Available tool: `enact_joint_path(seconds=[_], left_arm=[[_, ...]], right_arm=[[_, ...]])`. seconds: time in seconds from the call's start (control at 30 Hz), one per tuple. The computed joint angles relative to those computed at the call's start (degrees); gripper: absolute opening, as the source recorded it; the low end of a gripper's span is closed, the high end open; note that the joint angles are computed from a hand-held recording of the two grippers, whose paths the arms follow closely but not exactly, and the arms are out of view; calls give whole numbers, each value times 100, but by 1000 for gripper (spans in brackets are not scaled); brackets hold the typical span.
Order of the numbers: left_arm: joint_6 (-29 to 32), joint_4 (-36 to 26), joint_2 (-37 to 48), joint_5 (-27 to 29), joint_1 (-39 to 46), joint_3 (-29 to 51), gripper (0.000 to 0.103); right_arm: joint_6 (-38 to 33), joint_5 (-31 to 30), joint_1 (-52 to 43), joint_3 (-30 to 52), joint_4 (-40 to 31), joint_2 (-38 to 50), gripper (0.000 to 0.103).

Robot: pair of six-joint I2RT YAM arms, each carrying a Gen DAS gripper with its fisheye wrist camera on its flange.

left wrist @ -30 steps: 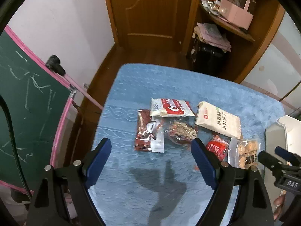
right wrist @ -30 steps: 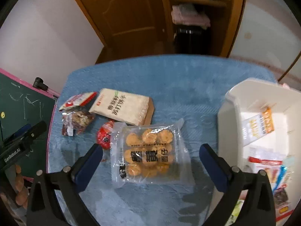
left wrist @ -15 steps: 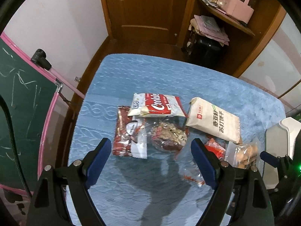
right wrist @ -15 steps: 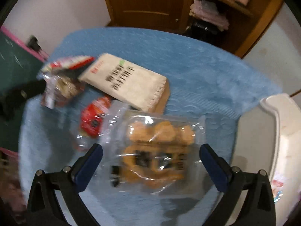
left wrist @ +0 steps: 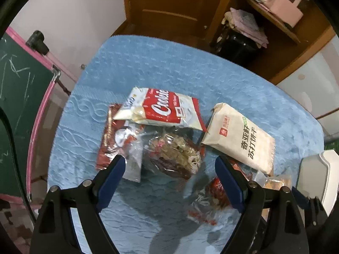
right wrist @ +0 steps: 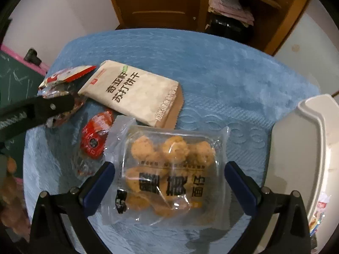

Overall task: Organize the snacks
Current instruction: 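Grasp the clear nut-snack bag with the left gripper while the right grasps the bread-roll bag, then carry both bags over the white bin and release them inside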

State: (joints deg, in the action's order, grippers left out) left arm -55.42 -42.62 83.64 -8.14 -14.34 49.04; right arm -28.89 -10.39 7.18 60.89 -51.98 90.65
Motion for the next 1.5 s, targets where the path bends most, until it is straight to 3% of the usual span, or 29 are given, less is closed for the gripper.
enact_joint_path(seconds=[0.17, 0.3, 0.37, 0.47, 0.6, 0.63, 0.7, 0.87, 1.03, 1.2, 1.33, 1.5], left_arm=[[-271, 317, 389, 200, 45, -14, 83], [-414, 355, 679, -4, -72, 101, 79], [-367, 467, 712, 25, -117, 122, 61], [-425, 427, 742, -72, -164, 176, 54], [-367, 590, 467, 38, -60, -61, 47], [-331, 651, 341, 119, -15, -168, 46], [-290, 685, 133, 251, 69, -337, 46], [-291, 542, -533, 537, 79, -714, 46], [-416, -17, -1358, 422, -396, -837, 46], [-965, -1055, -2230, -21, -1427, -562, 46], [-1816, -2050, -2506, -661, -2749, 98, 46], [-2830, -3016, -2158, -1333, -4373, 1169, 46]], right_arm=[[57, -38, 8, -22, 58, 69, 103], [72, -45, 6, -89, 203, 90, 103], [72, -51, 33, -124, 233, 121, 103], [112, -285, -62, -40, 169, 409, 103], [115, 106, 211, -386, 499, 139, 102], [156, 85, 220, -407, 469, 70, 100], [146, -35, 170, -432, 361, -83, 83], [66, -249, -73, -591, 116, -404, 78], [-260, -641, -619, -750, -378, -855, 77], [-900, -1047, -1273, -939, -1064, -1686, 77], [-1717, -1515, -2090, -729, -1935, -2220, 77], [-3267, -2108, -3468, -148, -3329, -2459, 77]])
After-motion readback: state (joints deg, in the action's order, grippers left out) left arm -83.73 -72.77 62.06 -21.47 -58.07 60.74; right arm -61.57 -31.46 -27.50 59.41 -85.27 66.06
